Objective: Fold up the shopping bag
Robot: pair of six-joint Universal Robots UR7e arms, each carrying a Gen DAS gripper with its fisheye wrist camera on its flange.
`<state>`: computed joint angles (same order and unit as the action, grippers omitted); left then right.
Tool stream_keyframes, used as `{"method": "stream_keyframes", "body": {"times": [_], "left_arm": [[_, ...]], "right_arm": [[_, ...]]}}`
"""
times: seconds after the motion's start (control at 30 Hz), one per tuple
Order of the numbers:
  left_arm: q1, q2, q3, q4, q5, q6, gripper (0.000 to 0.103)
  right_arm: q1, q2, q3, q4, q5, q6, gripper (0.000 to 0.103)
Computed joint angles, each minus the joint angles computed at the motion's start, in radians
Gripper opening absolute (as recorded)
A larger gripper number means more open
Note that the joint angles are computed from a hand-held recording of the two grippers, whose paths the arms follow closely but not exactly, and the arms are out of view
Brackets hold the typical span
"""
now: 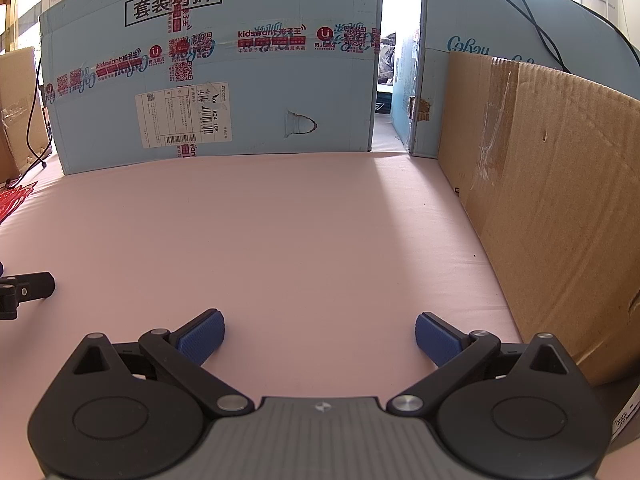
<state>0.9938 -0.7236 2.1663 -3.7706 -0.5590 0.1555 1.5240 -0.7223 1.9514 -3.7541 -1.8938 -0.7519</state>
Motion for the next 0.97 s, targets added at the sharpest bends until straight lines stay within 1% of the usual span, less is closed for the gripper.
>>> {"method": "stream_keyframes", "body": {"times": [0.97], "left_arm": [[0.006,-0.002,0.001,-0.011,-0.013,-0.001,0.103]], "right_arm": [[-0.002,0.002,0.0,-0.005,0.002,-0.001,0.103]]}}
